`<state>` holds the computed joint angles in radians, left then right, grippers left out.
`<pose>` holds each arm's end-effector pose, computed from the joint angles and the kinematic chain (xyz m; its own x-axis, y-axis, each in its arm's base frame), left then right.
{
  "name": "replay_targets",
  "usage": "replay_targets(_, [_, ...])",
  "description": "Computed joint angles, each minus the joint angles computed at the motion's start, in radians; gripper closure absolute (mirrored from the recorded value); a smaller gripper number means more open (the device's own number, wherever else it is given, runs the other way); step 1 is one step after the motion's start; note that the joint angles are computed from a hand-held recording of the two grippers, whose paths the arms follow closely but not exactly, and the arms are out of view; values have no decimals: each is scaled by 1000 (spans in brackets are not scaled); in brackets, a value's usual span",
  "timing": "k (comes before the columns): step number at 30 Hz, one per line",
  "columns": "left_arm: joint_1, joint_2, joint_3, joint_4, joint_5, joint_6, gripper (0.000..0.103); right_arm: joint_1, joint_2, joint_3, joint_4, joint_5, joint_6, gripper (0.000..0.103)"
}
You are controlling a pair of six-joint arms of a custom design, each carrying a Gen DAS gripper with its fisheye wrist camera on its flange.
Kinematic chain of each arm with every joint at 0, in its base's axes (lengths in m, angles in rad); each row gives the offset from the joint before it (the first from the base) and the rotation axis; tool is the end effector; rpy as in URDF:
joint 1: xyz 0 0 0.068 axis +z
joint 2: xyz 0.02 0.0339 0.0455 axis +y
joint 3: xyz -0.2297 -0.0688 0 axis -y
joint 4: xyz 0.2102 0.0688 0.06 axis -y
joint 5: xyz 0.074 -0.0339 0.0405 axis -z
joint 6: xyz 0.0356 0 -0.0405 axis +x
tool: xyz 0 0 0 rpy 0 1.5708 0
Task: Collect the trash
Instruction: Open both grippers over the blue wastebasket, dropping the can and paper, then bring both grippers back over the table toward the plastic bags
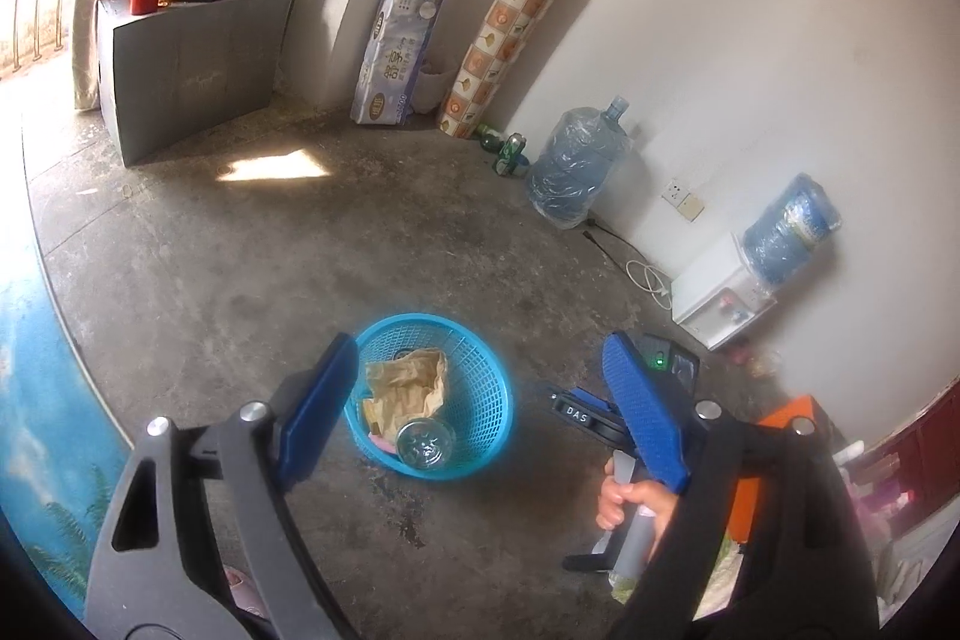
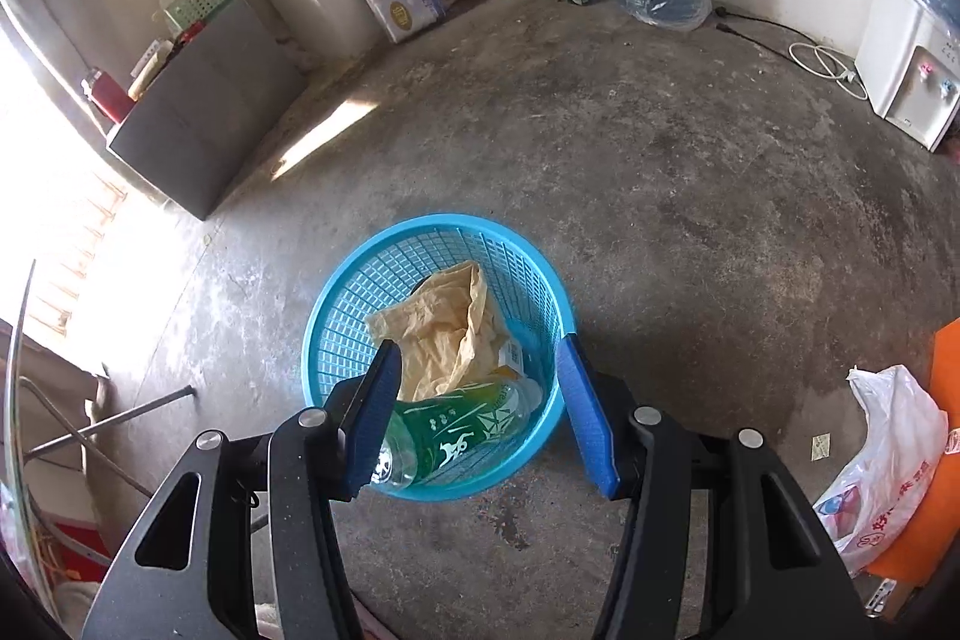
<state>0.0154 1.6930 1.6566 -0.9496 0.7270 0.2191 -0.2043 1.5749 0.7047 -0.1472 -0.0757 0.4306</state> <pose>0.3161 -0.0188 0.3099 -0.7366 0.1511 -0.6593 0.5281 0.7375 -0.4210 0.2550 -0.0501 0.1280 -0.6888 0.5678 -0.4507 0.4962 0.8226 0.2779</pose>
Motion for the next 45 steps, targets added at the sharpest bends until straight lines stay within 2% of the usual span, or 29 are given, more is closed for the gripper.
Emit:
replay_targets(5, [143,-151,-93,-115,49,195,19,51,-316,-95,-169,-41,12,50])
replay_targets(9, [308,-200,-144,-218,57,359,18,150,-523,-113,-314,-45,89,39])
replay_targets(14, [557,-147,-110,-379,64,569,17,387,-582,-45,-414,7,221,33])
replay_targets(20, [851,-43,-38,-427,50,681,17,669,-443,150,-440,77,310,29])
replay_targets(29, [1134,158,188,-386,-27,659,17,955,-110,553,-450,92,292,29])
replay_targets(37, [1248,273,359,-317,-86,616,15,1116,151,872,-490,48,289,29])
replay_targets(45, [1277,330,411,-259,-126,598,13,1194,358,1167,-642,32,291,29])
